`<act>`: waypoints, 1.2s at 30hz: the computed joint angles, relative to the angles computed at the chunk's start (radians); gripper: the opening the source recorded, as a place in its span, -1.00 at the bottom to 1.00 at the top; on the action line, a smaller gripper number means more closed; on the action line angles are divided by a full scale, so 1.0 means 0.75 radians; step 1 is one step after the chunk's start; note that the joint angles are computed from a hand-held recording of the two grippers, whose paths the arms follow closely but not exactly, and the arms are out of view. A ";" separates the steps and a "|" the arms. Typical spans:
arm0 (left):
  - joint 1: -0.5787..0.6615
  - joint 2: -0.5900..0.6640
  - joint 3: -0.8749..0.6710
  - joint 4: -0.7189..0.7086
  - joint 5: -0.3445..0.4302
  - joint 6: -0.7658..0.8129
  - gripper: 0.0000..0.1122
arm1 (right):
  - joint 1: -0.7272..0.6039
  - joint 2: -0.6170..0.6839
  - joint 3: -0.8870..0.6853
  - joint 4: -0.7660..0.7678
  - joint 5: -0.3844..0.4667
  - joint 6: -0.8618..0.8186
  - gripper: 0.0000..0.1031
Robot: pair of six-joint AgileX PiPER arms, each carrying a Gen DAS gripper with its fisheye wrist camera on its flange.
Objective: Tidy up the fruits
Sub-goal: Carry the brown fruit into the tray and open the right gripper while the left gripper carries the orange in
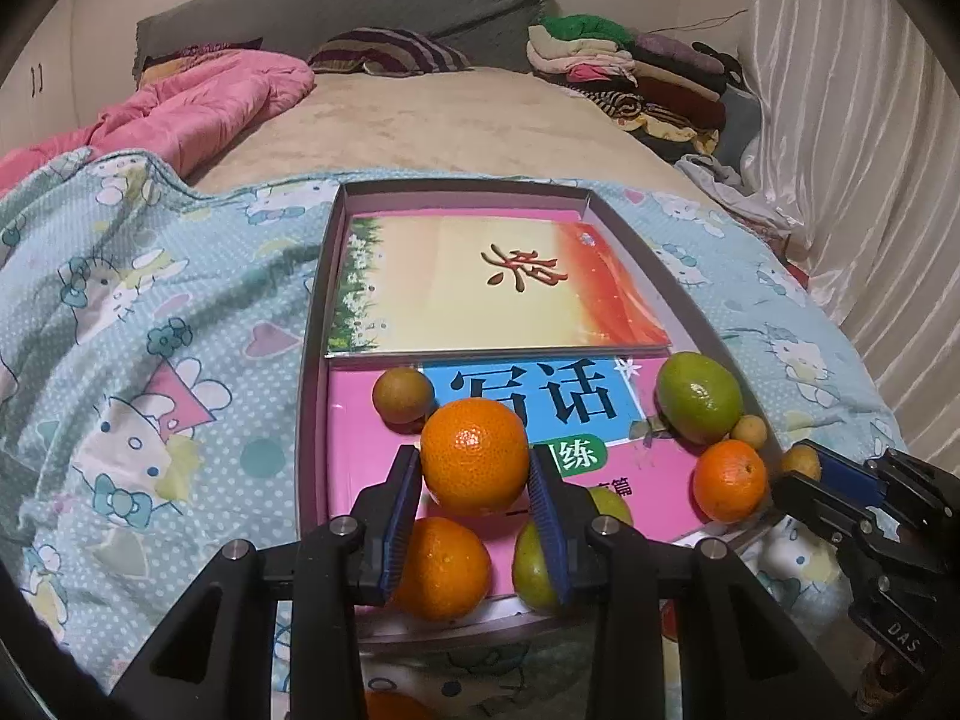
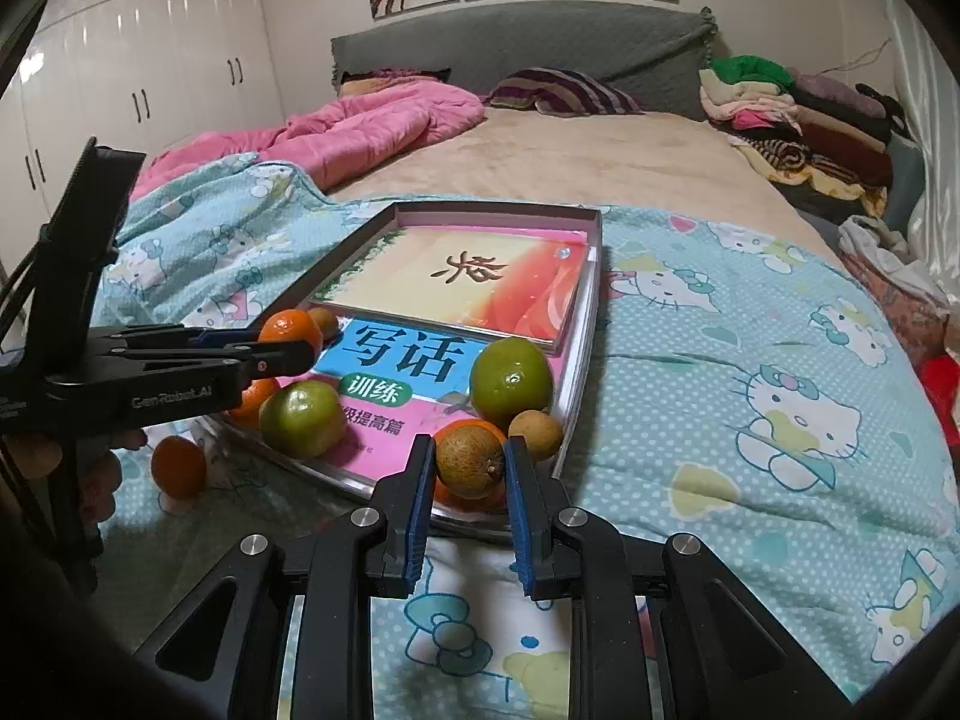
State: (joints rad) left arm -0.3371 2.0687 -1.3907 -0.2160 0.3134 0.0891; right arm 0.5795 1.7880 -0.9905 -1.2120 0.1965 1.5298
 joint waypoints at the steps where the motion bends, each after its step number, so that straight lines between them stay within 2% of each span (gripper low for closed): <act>1: 0.002 0.006 -0.004 -0.004 0.001 0.002 -0.35 | 0.007 0.005 -0.006 -0.001 0.016 0.002 -0.55; 6: 0.010 0.042 -0.036 -0.039 0.019 0.027 -0.34 | 0.029 0.021 -0.019 -0.011 0.062 0.013 -0.55; 11: 0.012 0.056 -0.052 -0.018 0.028 0.000 -0.34 | 0.067 0.043 -0.040 -0.009 0.162 -0.002 -0.55; 27: 0.018 0.074 -0.078 -0.009 0.038 -0.020 -0.34 | 0.068 0.059 -0.045 0.010 0.163 -0.035 -0.52; 36: 0.022 0.078 -0.087 -0.018 0.046 -0.016 -0.34 | 0.079 0.059 -0.041 -0.006 0.172 -0.032 -0.31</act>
State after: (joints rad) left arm -0.3207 2.1274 -1.4557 -0.2293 0.3480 0.0770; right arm 0.6388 1.8320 -1.0209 -1.2164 0.3256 1.5055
